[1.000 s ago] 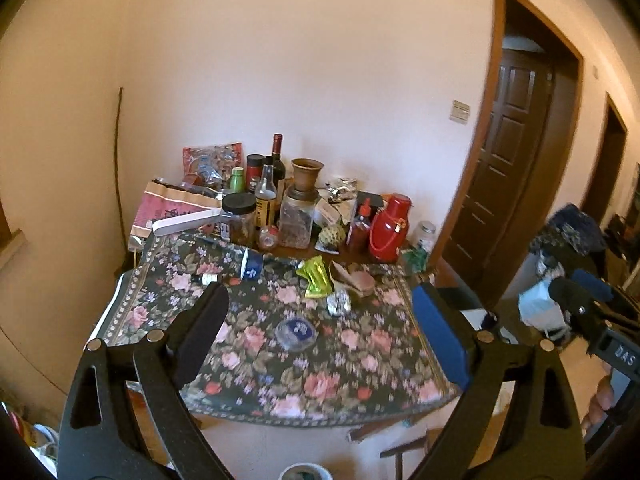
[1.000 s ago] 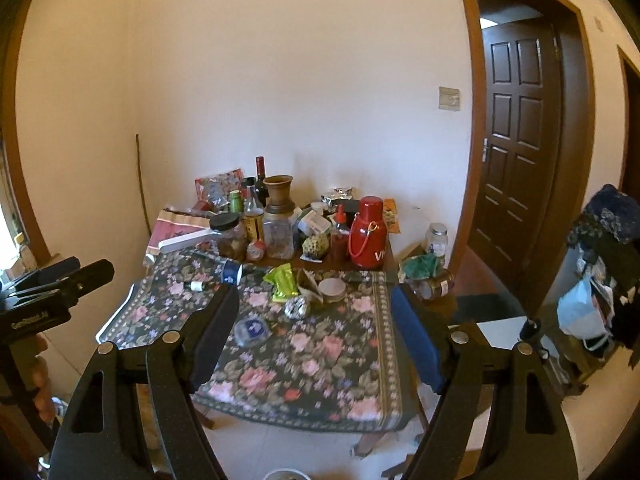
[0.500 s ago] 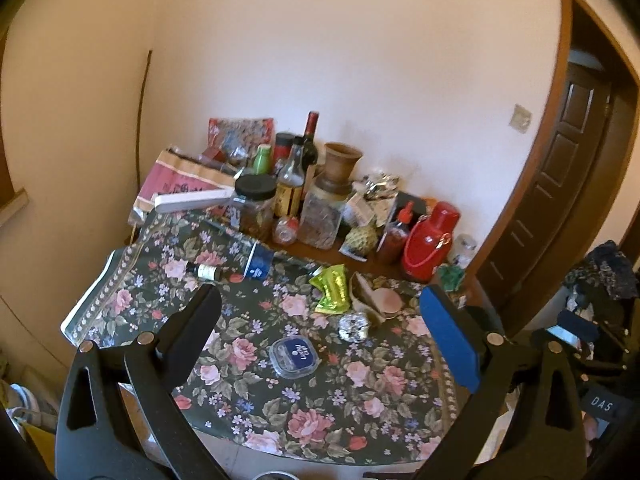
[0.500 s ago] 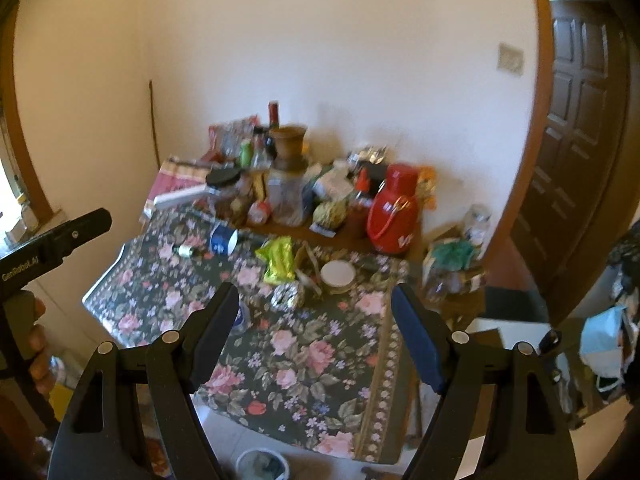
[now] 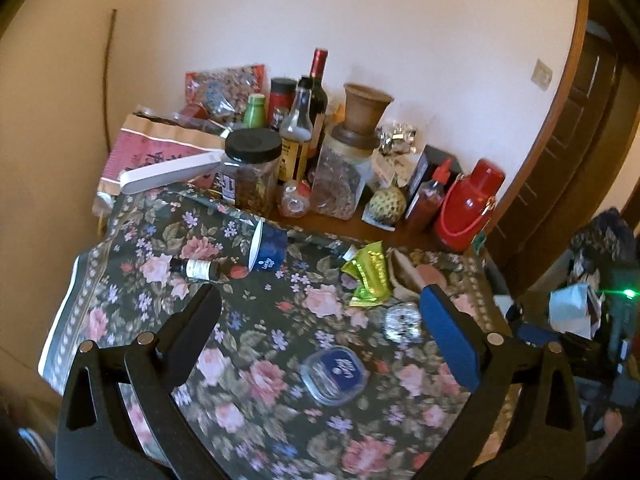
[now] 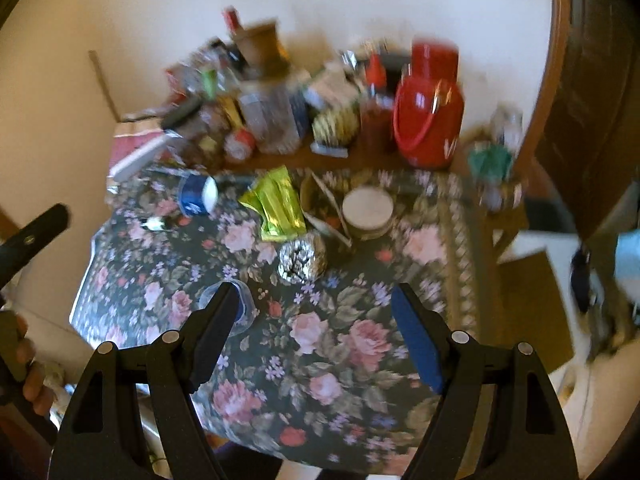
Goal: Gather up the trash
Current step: 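Grasp the clear Lucky cup box with the left gripper while the right gripper grasps the foil ball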
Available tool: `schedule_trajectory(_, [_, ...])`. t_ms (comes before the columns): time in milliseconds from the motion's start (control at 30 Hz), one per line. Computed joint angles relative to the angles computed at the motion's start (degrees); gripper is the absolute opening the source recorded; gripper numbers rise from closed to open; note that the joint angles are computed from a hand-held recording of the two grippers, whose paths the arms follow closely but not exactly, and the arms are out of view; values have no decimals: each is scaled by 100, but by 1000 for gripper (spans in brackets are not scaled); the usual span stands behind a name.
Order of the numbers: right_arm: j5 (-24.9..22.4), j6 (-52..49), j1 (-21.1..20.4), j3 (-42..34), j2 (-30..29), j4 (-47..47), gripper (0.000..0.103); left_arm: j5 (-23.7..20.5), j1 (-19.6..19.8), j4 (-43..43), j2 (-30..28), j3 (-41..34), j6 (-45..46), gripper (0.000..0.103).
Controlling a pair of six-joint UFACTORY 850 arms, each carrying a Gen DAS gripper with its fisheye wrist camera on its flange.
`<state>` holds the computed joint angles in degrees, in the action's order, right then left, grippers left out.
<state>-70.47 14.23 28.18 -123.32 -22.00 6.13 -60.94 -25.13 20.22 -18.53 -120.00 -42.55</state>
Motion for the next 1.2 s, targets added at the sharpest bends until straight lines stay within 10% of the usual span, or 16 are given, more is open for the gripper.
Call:
schedule_trajectory(533, [-343, 904, 71, -744, -1479, 421, 75, -106, 663, -2172, -384, 714, 2278, 100])
schedule_trajectory(700, [-607, 802, 96, -1022, -1737, 416, 52, -336, 576, -2497, -503, 858, 2717, 100])
schedule_trajectory(1200, [46, 635, 40, 379, -440, 225, 48, -404, 151, -1969, -895, 828, 2791, 100])
